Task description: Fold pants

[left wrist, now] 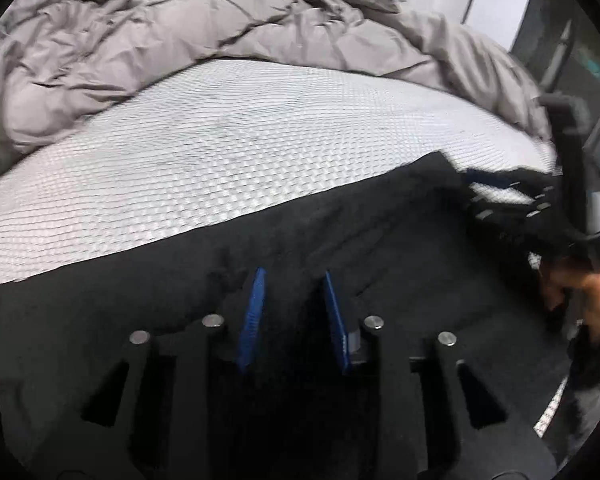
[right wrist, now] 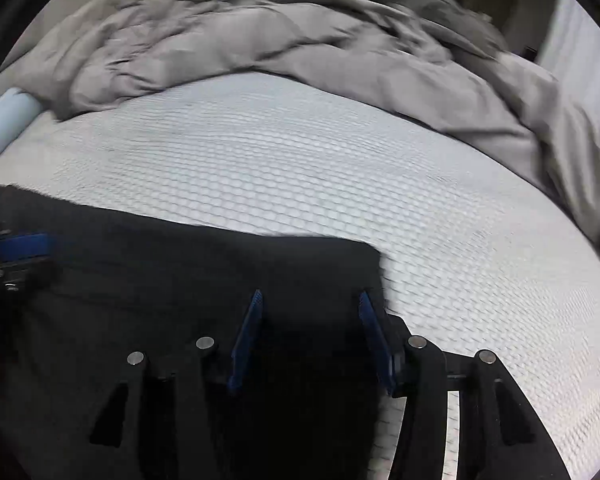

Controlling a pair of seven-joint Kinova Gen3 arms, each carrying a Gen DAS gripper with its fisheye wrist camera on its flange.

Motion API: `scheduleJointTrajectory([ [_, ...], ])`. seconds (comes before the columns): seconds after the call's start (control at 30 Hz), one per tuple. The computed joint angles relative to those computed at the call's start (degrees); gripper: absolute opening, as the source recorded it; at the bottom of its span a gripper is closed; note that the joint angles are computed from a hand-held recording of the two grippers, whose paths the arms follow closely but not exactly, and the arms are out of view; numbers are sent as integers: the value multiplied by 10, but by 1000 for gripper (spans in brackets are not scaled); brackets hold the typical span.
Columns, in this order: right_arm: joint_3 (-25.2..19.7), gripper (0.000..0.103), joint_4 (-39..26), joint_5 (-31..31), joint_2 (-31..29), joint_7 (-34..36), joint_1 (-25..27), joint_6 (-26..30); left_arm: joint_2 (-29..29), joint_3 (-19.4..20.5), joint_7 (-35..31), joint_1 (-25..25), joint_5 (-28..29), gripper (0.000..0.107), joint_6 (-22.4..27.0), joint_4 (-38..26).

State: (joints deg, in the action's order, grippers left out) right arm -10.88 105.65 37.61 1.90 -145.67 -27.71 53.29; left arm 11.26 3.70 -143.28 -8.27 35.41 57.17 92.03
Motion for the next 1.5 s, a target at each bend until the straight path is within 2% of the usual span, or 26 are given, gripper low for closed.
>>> scheduleJointTrajectory([
  [0.1, -25, 51, 15, 8, -39, 0, 12, 0, -36, -23, 2, 2, 15, 30, 3, 20],
  [0.17, -21, 54, 23, -19, -71, 42, -16, -26, -53, -17, -39, -25, 53, 32, 35, 34],
  [0.2, -3, 61, 25, -42, -77, 66, -41, -40, -58, -14, -62, -30, 62, 37, 45, 43],
  [0.27, 18, 65, 31, -89, -73, 112, -68, -78, -62, -11, -86, -19, 56, 42, 47, 58],
  [0.33, 6, 65, 21, -109, -39, 134, -53, -80, -51, -21, -80, 11, 29, 42, 32, 64],
  [0.47, -86, 64, 11, -66, -19, 90, 22, -27, -49, -24, -93, -15, 39, 42, 44, 65],
  [0.53, -91, 65, 25, -22, -28, 52, 22, 17, -57, -43, -85, -9, 23, 55, 24, 76],
  [0.6, -60, 66, 39, -9, -40, 13, 1, 31, -61, -47, -70, -26, 31, 54, 31, 80],
  [0.63, -50, 63, 49, -16, -56, -1, 2, 23, -71, -60, -70, -19, 32, 52, 25, 85],
  [0.7, -61, 55, 70, -29, -99, -1, 29, -6, -101, -61, -97, -36, 52, 52, 15, 103],
  [0.77, -67, 55, 76, -57, -140, 36, 29, -39, -117, -76, -143, -46, 94, 52, 41, 114],
  [0.8, -55, 56, 77, -80, -148, 59, 13, -58, -121, -82, -161, -47, 111, 52, 54, 120],
  [0.87, -29, 56, 71, -124, -141, 106, -28, -79, -124, -82, -181, -38, 122, 52, 87, 126],
  [0.9, -32, 56, 64, -140, -125, 129, -35, -81, -120, -75, -184, -29, 114, 52, 97, 127],
  [0.93, -38, 56, 54, -152, -109, 149, -32, -74, -117, -70, -178, -18, 99, 52, 100, 126],
  [1.0, -81, 56, 36, -155, -67, 166, 1, -53, -107, -57, -177, 3, 61, 52, 79, 134],
  [1.07, -114, 56, 37, -143, -59, 157, 32, -38, -107, -59, -202, -1, 60, 52, 79, 143],
  [1.17, -125, 56, 63, -100, -90, 121, 44, 2, -107, -74, -223, -19, 62, 52, 113, 140],
  [1.23, -112, 58, 93, -103, -130, 115, 54, 4, -121, -79, -231, -24, 54, 52, 105, 145],
  [1.3, -99, 59, 113, -122, -169, 109, 76, -15, -142, -82, -248, -36, 64, 52, 99, 158],
  [1.37, -116, 57, 127, -122, -218, 103, 97, -42, -150, -102, -270, -34, 88, 52, 118, 157],
  [1.43, -117, 57, 130, -140, -241, 122, 84, -75, -155, -112, -277, -27, 108, 52, 143, 153],
  [1.5, -100, 57, 120, -185, -232, 157, 54, -90, -150, -92, -267, -18, 103, 52, 151, 148],
])
